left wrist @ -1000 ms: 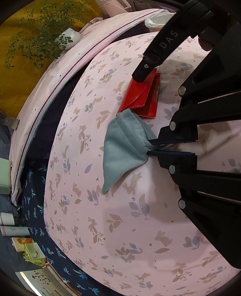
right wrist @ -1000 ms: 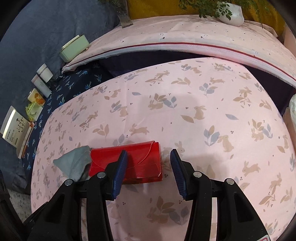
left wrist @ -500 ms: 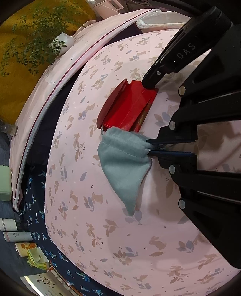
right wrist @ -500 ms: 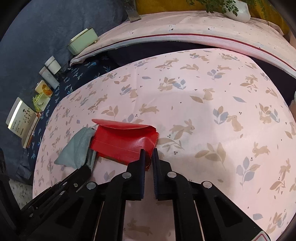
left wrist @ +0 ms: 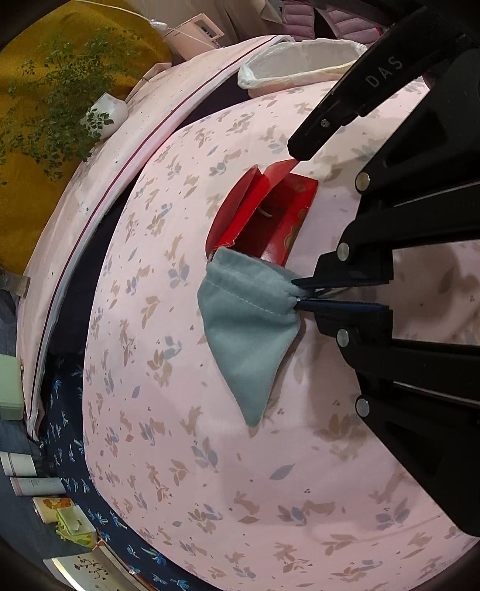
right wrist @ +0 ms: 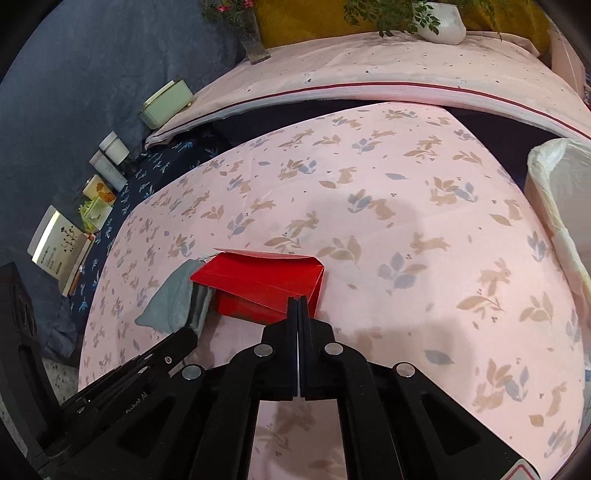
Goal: Collect trash
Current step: 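Grasp the grey pouch with the left tool while the right tool grasps the red envelope, then lift the grey pouch and red envelope and carry both over the bin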
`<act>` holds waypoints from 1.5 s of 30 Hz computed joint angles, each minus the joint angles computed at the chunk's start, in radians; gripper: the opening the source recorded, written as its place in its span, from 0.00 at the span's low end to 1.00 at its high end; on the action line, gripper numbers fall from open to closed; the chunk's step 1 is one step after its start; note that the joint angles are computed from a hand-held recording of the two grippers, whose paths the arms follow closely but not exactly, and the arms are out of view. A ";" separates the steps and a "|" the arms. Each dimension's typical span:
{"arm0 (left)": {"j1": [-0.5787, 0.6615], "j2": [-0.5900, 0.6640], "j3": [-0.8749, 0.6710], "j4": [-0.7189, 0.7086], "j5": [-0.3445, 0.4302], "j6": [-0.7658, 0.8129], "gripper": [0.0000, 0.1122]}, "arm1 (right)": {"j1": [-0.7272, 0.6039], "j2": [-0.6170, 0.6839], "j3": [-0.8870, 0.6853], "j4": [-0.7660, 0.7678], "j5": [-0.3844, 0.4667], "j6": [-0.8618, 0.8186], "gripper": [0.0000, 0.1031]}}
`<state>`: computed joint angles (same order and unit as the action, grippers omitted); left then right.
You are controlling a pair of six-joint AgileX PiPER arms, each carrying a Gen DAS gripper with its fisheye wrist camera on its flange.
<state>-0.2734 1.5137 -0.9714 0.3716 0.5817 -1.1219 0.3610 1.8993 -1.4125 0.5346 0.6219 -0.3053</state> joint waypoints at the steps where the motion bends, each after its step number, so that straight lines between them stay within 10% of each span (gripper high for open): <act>1: -0.023 0.000 -0.002 0.009 0.006 -0.018 0.05 | -0.021 -0.026 0.034 0.018 -0.001 -0.025 0.02; 8: -0.189 0.038 -0.052 0.062 0.056 -0.130 0.05 | -0.146 -0.137 0.186 0.116 0.010 -0.182 0.04; 15: -0.233 0.060 -0.095 0.081 0.102 -0.155 0.05 | -0.203 -0.220 0.276 0.174 -0.035 -0.329 0.44; 26: -0.175 0.100 -0.164 0.056 0.118 -0.089 0.05 | -0.150 -0.133 0.232 0.110 -0.056 -0.407 0.47; 31: -0.155 0.120 -0.185 0.040 0.118 -0.060 0.05 | -0.125 -0.079 0.171 0.062 -0.086 -0.348 0.43; 34: -0.155 0.134 -0.203 0.039 0.127 -0.050 0.05 | -0.123 -0.048 0.130 0.032 -0.056 -0.305 0.10; 45: -0.230 0.166 -0.318 0.077 0.206 -0.057 0.05 | -0.234 -0.140 0.198 0.143 -0.039 -0.371 0.03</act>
<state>-0.5038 1.6792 -1.2894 0.4487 0.7876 -1.1786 0.1270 1.7590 -1.2146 0.6777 0.5832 -0.6767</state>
